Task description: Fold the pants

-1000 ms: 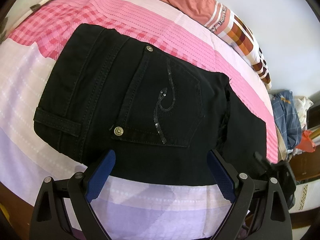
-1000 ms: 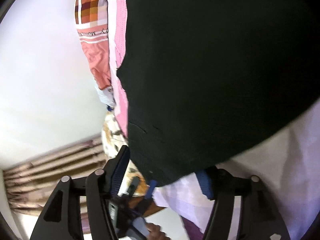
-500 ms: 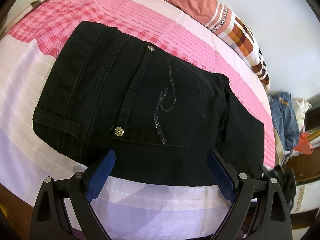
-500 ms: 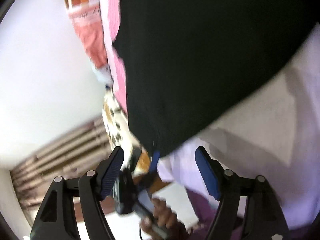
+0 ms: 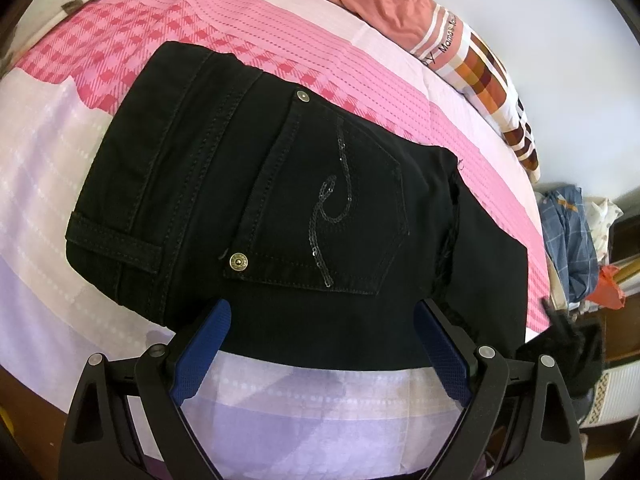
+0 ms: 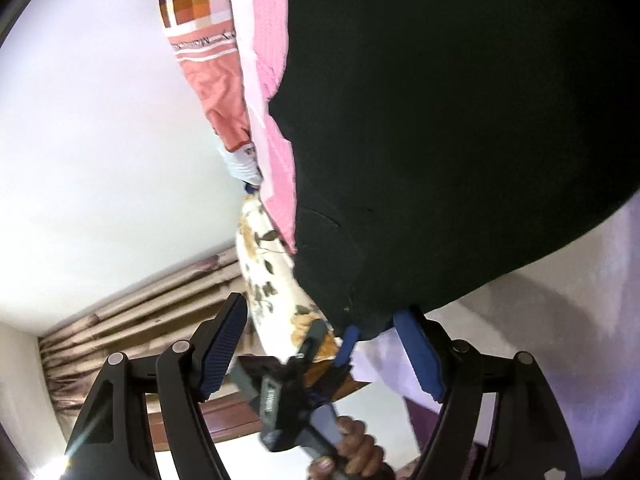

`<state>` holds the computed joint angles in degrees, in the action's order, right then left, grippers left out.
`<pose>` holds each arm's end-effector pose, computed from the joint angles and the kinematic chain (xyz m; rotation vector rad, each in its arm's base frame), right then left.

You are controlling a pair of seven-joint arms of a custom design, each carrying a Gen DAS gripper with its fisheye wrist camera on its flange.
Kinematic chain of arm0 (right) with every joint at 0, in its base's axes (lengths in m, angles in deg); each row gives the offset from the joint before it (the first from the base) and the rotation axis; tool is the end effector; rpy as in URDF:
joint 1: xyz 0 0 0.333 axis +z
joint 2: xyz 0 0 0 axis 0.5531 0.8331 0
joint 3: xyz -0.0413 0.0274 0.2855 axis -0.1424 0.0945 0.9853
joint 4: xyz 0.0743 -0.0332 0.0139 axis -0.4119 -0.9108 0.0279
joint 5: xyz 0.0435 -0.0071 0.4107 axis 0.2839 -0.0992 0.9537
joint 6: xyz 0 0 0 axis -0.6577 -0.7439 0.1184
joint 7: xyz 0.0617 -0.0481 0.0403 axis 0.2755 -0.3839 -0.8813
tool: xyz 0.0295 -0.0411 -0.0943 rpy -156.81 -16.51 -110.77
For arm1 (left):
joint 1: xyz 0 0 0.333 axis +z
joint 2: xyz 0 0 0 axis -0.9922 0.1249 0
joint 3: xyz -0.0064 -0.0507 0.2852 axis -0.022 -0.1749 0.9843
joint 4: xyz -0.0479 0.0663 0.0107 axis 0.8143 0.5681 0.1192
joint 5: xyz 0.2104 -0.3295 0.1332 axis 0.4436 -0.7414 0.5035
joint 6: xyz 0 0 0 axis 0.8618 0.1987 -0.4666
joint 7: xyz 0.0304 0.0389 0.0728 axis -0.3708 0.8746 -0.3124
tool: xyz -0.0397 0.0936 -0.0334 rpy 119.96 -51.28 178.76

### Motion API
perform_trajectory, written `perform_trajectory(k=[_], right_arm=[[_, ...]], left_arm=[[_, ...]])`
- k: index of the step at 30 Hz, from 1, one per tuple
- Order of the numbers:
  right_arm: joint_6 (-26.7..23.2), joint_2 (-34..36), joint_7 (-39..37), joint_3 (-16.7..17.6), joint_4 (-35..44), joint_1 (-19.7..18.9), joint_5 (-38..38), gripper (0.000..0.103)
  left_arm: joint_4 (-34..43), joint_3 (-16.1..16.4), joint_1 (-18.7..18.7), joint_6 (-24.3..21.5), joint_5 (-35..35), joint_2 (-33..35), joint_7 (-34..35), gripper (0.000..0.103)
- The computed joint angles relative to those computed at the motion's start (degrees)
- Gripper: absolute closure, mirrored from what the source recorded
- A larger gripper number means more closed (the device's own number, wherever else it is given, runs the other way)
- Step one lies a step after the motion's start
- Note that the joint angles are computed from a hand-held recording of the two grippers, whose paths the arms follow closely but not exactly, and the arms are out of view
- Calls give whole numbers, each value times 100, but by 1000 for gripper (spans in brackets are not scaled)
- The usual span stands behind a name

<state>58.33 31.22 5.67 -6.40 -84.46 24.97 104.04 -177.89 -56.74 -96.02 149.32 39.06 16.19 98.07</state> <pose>0.6158 0.0248 0.2810 -0.8582 1.7344 1.2774 0.5336 -0.2733 0.3598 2.6182 -1.4938 0.8547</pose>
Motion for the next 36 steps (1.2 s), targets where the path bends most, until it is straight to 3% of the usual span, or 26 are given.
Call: perform_trajectory(k=[3, 8, 16, 23, 31, 36], right_arm=[[-250, 87, 387, -40, 110, -5, -407, 17], [-347, 36, 381, -21, 6, -4, -456, 17], [-39, 269, 353, 49, 210, 10, -327, 17], [139, 87, -145, 42, 244, -72, 56, 18], [-315, 368, 331, 128, 156, -141, -23, 18], [39, 216, 255, 85, 16, -69, -9, 18]], left_arm=[[7, -1, -1, -47, 7, -4, 14, 10], [-26, -14, 12, 12, -102, -14, 67, 10], [13, 6, 3, -60, -4, 3, 64, 10], [39, 5, -1, -54, 0, 37, 31, 10], [62, 5, 5, -93, 41, 46, 54, 10], [62, 4, 8, -106, 39, 47, 75, 10]])
